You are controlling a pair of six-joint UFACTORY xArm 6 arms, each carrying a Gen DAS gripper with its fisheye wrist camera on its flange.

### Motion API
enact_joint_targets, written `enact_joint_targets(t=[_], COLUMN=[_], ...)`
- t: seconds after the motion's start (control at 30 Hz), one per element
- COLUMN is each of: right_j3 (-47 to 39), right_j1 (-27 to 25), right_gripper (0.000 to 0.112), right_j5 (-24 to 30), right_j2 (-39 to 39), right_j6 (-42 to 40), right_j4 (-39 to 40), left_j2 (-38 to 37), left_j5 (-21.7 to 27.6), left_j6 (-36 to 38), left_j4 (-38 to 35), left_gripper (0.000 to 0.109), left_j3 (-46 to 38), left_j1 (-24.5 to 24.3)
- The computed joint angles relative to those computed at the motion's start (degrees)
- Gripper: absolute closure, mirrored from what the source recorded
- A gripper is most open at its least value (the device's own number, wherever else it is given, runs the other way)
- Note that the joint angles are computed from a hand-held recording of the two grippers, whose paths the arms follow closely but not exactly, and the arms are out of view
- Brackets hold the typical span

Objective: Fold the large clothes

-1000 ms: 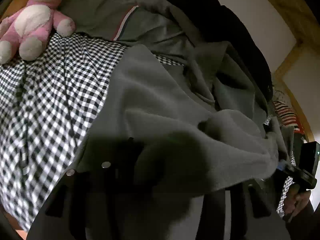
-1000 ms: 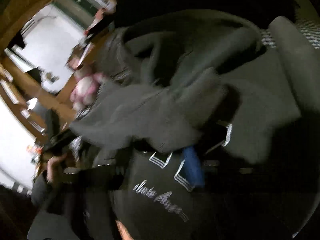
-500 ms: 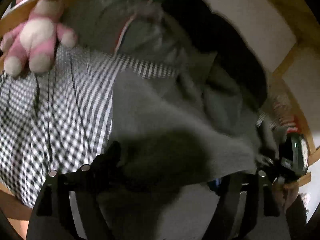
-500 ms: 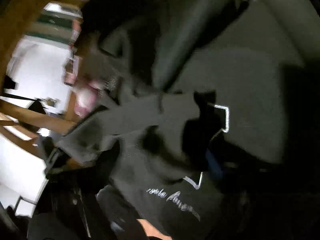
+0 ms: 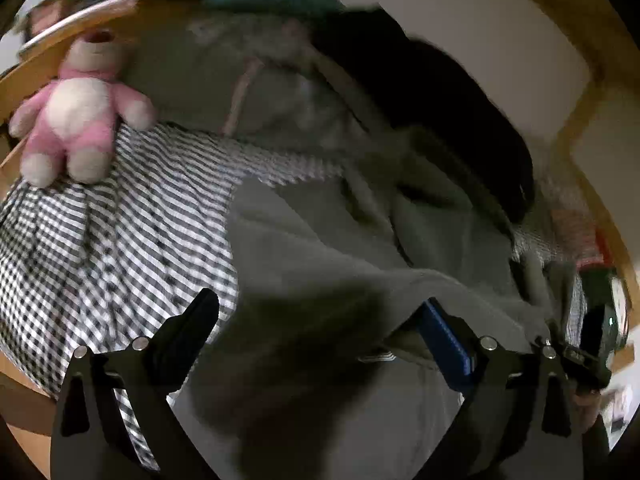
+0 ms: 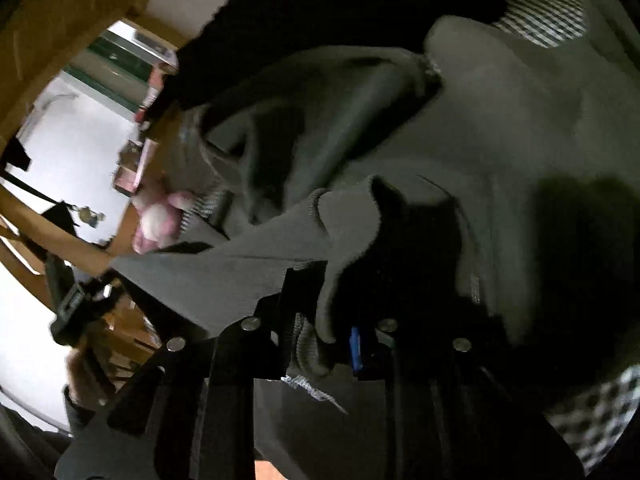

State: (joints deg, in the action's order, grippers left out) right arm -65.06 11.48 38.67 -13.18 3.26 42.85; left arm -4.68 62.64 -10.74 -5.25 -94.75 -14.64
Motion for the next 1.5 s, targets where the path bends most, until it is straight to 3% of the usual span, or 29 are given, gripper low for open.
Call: enact_joint_targets(t=[0.1, 0.17, 0.27, 0.37, 0.43, 0.53, 0.6, 0.67, 0.7, 0.77, 0.83, 0.9, 0.93, 1.0, 1.1, 1.13, 1.2, 1.23, 1.27, 1.3, 1.4, 1.5], right_j3=[2.6, 3.3, 2.1, 2.6, 3.0, 4.1, 4.5, 3.6, 3.0, 2.2, 1.7, 1.9, 1.6, -0.3, -6.4, -10.1, -15.8, -16.7, -17.8, -19.1, -17.8, -12.6], right_j1=[0.0, 0.2, -0.1, -2.3, -2.6, -2.9, -3.9, -4.6, -5.1, -5.6, -5.9, -6.9, -7.8, -8.3, -8.5, -8.3, -6.3, -5.2, -4.4, -4.2, -4.5, -5.8], right_gripper=[0.090, 0.090, 0.091, 0.090, 0.091, 0.091, 0.091, 0.091, 0.090, 0.088, 0.079, 0.034, 0.027, 0.023, 0.023, 0.024, 0.058, 0.064, 0.082, 0.089, 0.098, 0.101], right_j5=[-3.9, -8.6, -10.6, -7.2, -5.5, -2.0, 2.2, 9.5, 13.7, 19.8, 23.0, 21.2, 18.9, 13.4, 14.1, 17.5, 22.5, 22.3, 22.2, 22.6, 19.1, 8.9], right_j2=[-1.5, -1.6, -0.5, -2.0, -3.0, -5.4, -6.8, -7.7, -8.1, -8.8, -9.5, -9.8, -9.4, -7.2, 0.2, 4.4, 10.8, 11.7, 12.5, 13.0, 10.3, 4.4], right_j6=[-1.7, -3.8, -4.1, -7.6, -10.4, -13.5, -15.8, -16.5, -17.5, -18.9, -19.0, -18.7, -18.6, -16.4, -9.5, -6.1, -3.4, -2.6, -2.1, -2.3, -5.9, -12.1], right_j4=[2.3, 5.9, 6.8, 7.6, 9.3, 9.5, 10.0, 5.4, 3.6, 0.7, -1.3, 0.9, 3.2, 3.5, -1.1, -4.2, -10.1, -12.4, -13.6, -13.3, -7.9, 3.6], left_j2=[1.8, -0.8, -3.3, -3.6, -2.2, 6.3, 16.8, 25.1, 26.3, 21.9, 15.7, 9.2, 7.3, 2.8, 0.3, -0.3, -0.9, -0.9, -0.6, -0.7, -0.6, -2.8], left_j5=[12.2, 16.4, 20.6, 14.5, 7.2, -2.0, 0.1, 8.0, 9.5, 5.8, -0.6, -7.2, -9.6, -16.0, -18.7, -18.8, -19.1, -19.1, -18.8, -19.1, -22.4, -26.0], left_j6=[5.9, 9.2, 14.0, 12.9, 12.0, 5.7, 0.4, -1.2, -0.8, 0.6, 2.9, 6.3, 7.3, 7.3, 7.3, 7.2, 6.8, 6.6, 6.1, 6.0, 4.7, 2.4], left_j4=[2.3, 2.2, -6.3, -14.2, -18.3, -8.9, 1.3, 2.4, 1.4, 6.4, 10.6, 14.6, 16.0, 19.3, 17.9, 17.7, 18.1, 18.5, 18.9, 19.0, 19.2, 18.0], left_gripper=[0.012, 0.012, 0.011, 0.011, 0.011, 0.011, 0.011, 0.011, 0.011, 0.011, 0.011, 0.011, 0.011, 0.011, 0.011, 0.011, 0.011, 0.011, 0.011, 0.011, 0.011, 0.011], left_j3=[-4.9, -3.5, -5.2, -7.2, -7.5, -11.5, -19.3, -24.3, -23.8, -15.5, -5.5, 4.4, 7.7, 15.1, 18.7, 19.1, 19.8, 19.8, 19.2, 19.3, 20.4, 23.1], left_j1=[-2.7, -2.9, 1.2, 4.2, 4.2, 0.5, -0.8, -0.2, 0.3, -0.8, -2.3, -3.8, -4.2, -4.9, -4.2, -4.2, -4.3, -4.4, -4.7, -4.6, -3.9, -3.9])
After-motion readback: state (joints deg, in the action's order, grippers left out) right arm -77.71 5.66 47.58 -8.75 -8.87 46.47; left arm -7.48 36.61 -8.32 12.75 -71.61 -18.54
